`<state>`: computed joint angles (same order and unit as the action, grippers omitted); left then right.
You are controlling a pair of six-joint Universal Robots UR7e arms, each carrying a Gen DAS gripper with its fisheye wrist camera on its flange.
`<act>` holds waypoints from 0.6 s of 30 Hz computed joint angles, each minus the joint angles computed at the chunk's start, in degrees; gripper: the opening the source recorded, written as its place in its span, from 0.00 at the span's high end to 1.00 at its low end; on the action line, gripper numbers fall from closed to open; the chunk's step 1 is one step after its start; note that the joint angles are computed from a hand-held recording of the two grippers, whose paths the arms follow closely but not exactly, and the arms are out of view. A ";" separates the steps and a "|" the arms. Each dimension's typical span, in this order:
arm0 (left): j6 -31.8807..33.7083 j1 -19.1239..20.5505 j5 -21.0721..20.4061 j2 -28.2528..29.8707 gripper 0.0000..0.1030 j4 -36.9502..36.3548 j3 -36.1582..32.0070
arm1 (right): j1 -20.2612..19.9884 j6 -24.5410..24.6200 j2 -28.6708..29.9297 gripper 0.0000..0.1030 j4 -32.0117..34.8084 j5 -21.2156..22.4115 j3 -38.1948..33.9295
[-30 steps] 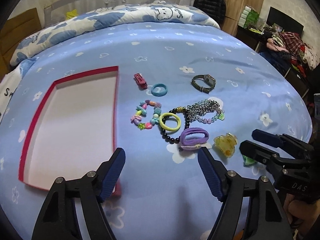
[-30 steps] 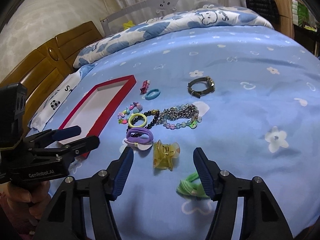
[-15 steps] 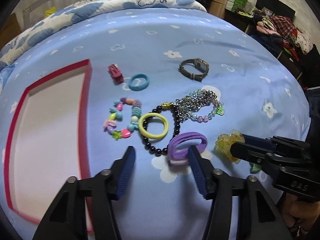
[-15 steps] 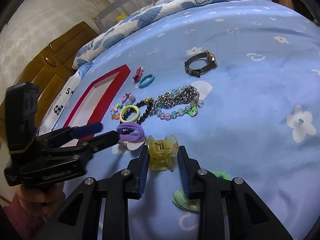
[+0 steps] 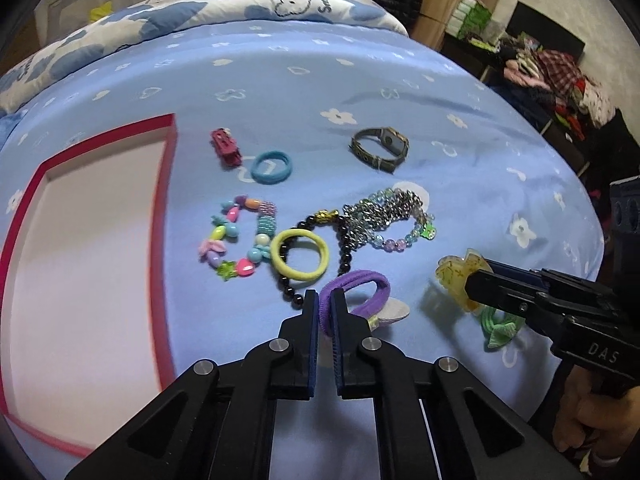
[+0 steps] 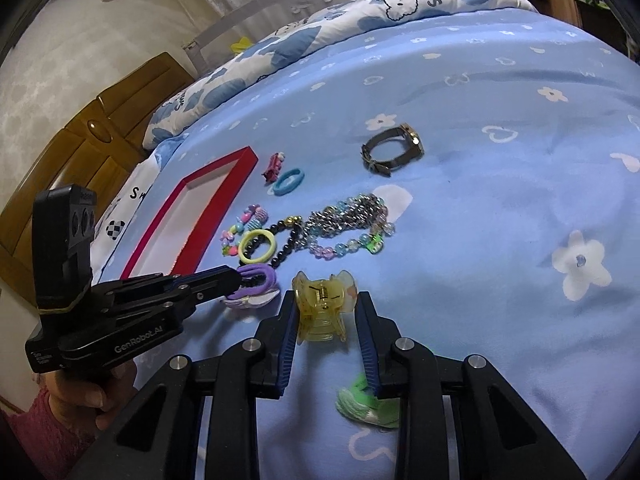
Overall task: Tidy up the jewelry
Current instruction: 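Grasp the yellow claw clip with the right tool while the left tool grasps the purple hair tie, then carry both held items into the red tray and open both tools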
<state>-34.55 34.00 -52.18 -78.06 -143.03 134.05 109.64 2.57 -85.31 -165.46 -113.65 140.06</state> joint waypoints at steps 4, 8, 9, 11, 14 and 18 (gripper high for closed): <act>-2.51 -1.24 1.25 -3.60 0.96 1.02 1.51 | 0.74 -0.01 0.56 0.72 -0.07 0.24 -0.62; -6.32 -2.60 3.09 -8.62 0.96 3.83 2.93 | 1.60 -0.17 1.70 0.72 0.38 0.89 -1.85; -7.05 -2.77 3.49 -9.76 0.96 4.76 3.13 | 1.95 -0.11 2.31 0.72 0.26 1.01 -2.16; -8.74 -3.15 4.52 -12.22 0.96 7.03 3.56 | 2.37 -0.10 3.40 0.72 0.20 1.50 -2.86; -11.17 -3.33 5.78 -15.57 0.96 10.49 3.84 | 3.23 -0.50 5.92 0.72 0.01 2.45 -4.44; -14.27 -3.47 7.77 -19.45 0.96 15.37 3.57 | 4.47 -1.21 9.72 0.72 -0.60 3.38 -6.69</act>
<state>-48.82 30.53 -44.42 -97.51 -127.66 137.61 114.11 1.35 -75.59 -166.06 -110.27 133.37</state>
